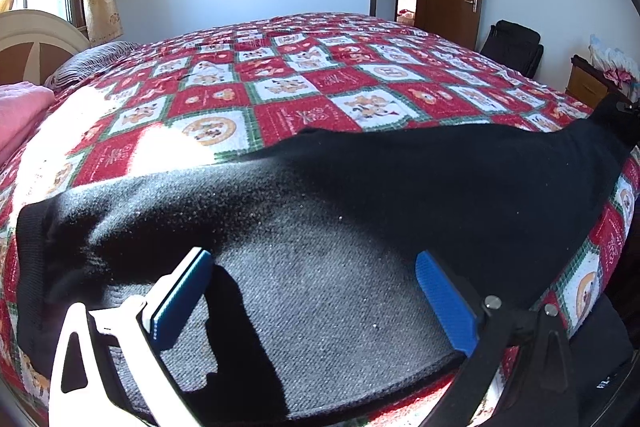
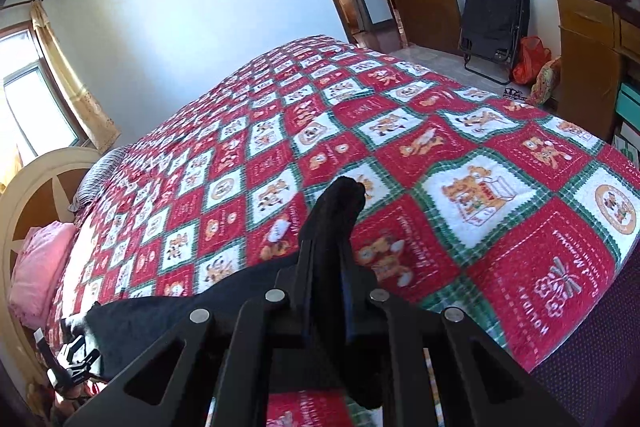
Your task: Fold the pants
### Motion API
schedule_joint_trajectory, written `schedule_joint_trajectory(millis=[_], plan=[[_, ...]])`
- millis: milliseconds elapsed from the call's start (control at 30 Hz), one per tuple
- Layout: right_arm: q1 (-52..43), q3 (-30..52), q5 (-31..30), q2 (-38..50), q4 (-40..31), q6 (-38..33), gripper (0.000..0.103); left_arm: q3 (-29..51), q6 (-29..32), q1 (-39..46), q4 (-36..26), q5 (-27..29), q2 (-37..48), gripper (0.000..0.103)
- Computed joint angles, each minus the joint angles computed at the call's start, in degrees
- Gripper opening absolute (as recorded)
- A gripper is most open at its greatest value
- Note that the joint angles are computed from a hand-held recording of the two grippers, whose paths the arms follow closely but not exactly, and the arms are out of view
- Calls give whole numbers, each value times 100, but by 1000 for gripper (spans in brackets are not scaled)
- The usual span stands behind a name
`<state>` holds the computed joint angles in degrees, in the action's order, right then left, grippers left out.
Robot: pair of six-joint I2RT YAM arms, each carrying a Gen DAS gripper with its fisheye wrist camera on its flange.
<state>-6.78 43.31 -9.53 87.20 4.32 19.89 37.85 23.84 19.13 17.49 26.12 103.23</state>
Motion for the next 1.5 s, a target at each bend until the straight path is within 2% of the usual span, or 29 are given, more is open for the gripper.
schedule_joint_trajectory(millis=[267,500,967,1133,1267,1333,1400,1433,1500], plan=[[751,-47,348,-379,-92,160,11,-124,-77,-32,-53,284,-326,103],[1492,232,664,-147,-174,368,11,-158,-32,-126,-194,427,-490,103],[2902,1437,871,1318,-229,937,11,-211,-8,-182,-295,595,-579,103],[3317,1967,987,2066,-373,922,11,-151,21,-189,-557,893,-611,103],[3367,2540,545,2853,-916,687,15,15,37,-382,-895,1063,-569,103],[3233,2267,76,2704,-765,604,26,123,38,-559,-1033,1023,-555,103],[2986,1629,-459,2218,-235,645,31,263,1,-774,-1191,989,-524,103],[2893,1341,-498,1940,-63,637,31,341,-37,-884,-1261,978,-493,103],[2770,824,-81,1344,9,563,31,494,-169,-1139,-1370,924,-433,103]])
